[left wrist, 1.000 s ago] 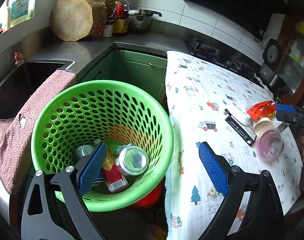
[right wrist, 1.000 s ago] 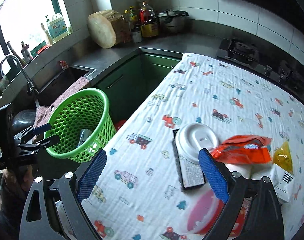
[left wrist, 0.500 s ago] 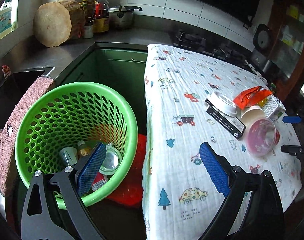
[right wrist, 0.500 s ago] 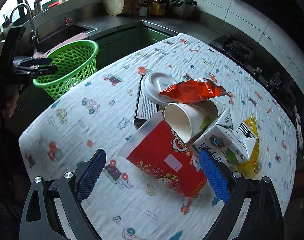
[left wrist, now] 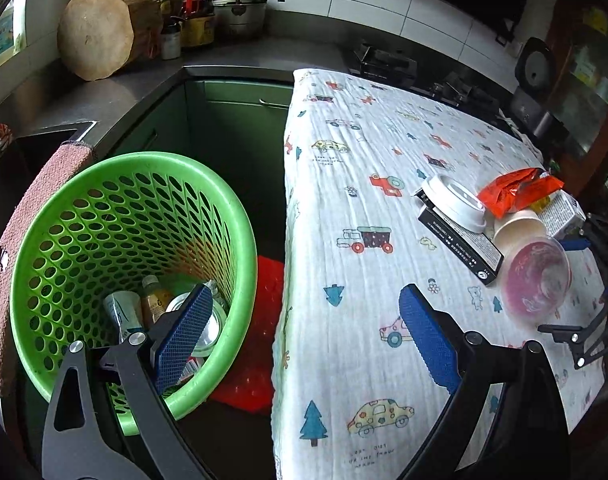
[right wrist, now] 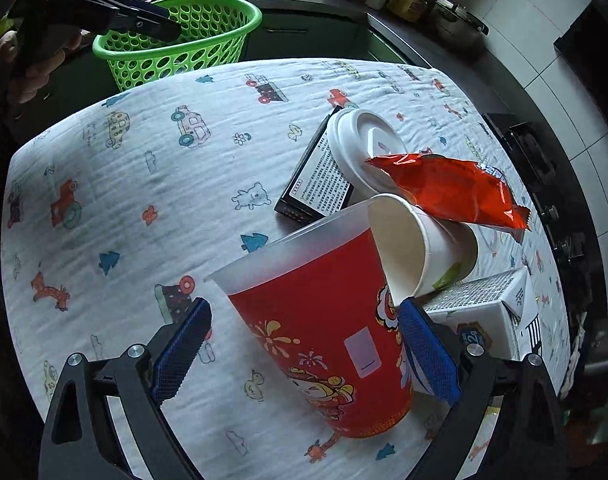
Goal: Collect trash
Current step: 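Return both tools to the table and grasp the red cup with the right tool, then grasp the orange snack bag with the left tool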
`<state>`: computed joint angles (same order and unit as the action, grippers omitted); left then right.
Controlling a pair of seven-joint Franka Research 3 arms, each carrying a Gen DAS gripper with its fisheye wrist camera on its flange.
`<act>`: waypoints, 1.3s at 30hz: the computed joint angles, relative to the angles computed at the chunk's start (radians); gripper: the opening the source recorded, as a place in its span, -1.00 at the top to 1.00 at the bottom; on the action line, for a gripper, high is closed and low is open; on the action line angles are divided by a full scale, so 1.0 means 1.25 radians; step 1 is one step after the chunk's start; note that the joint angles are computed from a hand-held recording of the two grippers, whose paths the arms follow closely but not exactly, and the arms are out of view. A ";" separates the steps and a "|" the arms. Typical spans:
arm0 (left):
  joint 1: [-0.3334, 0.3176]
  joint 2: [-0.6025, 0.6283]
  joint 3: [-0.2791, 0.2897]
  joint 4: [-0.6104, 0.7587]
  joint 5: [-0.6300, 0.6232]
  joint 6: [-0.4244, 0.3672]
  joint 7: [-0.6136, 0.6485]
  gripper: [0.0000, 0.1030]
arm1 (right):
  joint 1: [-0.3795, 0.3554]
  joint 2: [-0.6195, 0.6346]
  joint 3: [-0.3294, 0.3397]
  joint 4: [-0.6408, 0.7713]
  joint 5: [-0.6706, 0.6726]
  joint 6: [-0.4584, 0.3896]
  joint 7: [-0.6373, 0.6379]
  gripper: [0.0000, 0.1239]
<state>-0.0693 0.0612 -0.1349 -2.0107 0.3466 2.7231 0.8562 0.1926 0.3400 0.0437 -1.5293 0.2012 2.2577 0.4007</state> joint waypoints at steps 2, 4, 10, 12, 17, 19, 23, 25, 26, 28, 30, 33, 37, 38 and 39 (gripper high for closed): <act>-0.002 0.014 -0.001 0.017 -0.001 -0.008 0.007 -0.81 | 0.003 0.003 0.001 -0.007 -0.005 0.018 -0.007 -0.48; -0.004 0.028 -0.003 0.031 -0.006 -0.012 0.015 -0.81 | 0.008 0.007 -0.002 -0.016 -0.018 0.040 -0.009 -0.48; -0.010 0.062 -0.005 0.073 -0.016 -0.028 0.040 -0.81 | 0.021 -0.002 -0.006 -0.070 -0.062 0.130 -0.022 -0.39; -0.012 0.072 -0.005 0.086 -0.019 -0.032 0.049 -0.81 | 0.023 -0.004 -0.009 -0.075 -0.071 0.147 -0.016 -0.27; -0.018 0.093 -0.012 0.115 -0.036 -0.029 0.082 -0.81 | 0.011 -0.026 -0.006 -0.097 -0.049 0.149 -0.006 -0.24; -0.022 0.105 -0.017 0.133 -0.042 -0.026 0.103 -0.81 | 0.004 -0.037 -0.006 -0.099 -0.029 0.129 0.010 -0.22; -0.030 0.141 -0.035 0.182 -0.071 -0.013 0.166 -0.81 | -0.015 -0.063 -0.010 -0.109 0.010 0.085 0.039 -0.22; -0.041 0.164 -0.041 0.213 -0.074 -0.006 0.194 -0.81 | -0.024 -0.073 -0.013 -0.112 0.025 0.063 0.048 -0.21; -0.050 0.178 -0.040 0.232 -0.067 -0.007 0.201 -0.81 | -0.028 -0.077 -0.015 -0.112 0.031 0.054 0.053 -0.21; -0.060 0.205 -0.047 0.270 -0.071 -0.010 0.227 -0.81 | -0.036 -0.084 -0.019 -0.114 0.042 0.038 0.063 -0.21; -0.063 0.237 -0.061 0.314 -0.091 -0.018 0.268 -0.81 | -0.043 -0.093 -0.023 -0.123 0.051 0.033 0.078 -0.21; -0.073 0.283 -0.074 0.378 -0.109 -0.018 0.321 -0.81 | -0.055 -0.107 -0.026 -0.139 0.070 0.029 0.085 -0.21; -0.088 0.352 -0.095 0.481 -0.139 -0.031 0.403 -0.81 | -0.067 -0.124 -0.029 -0.157 0.091 0.023 0.085 -0.21; -0.095 0.367 -0.096 0.504 -0.140 -0.033 0.419 -0.81 | -0.070 -0.124 -0.030 -0.157 0.096 0.022 0.081 -0.21; -0.105 0.386 -0.093 0.531 -0.137 -0.038 0.431 -0.81 | -0.072 -0.128 -0.030 -0.162 0.102 0.023 0.080 -0.21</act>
<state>-0.2005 0.5433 -0.2515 -1.3469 0.1759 2.6753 1.3954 0.1028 0.1800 0.0060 -1.7318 0.3283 2.2871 0.5008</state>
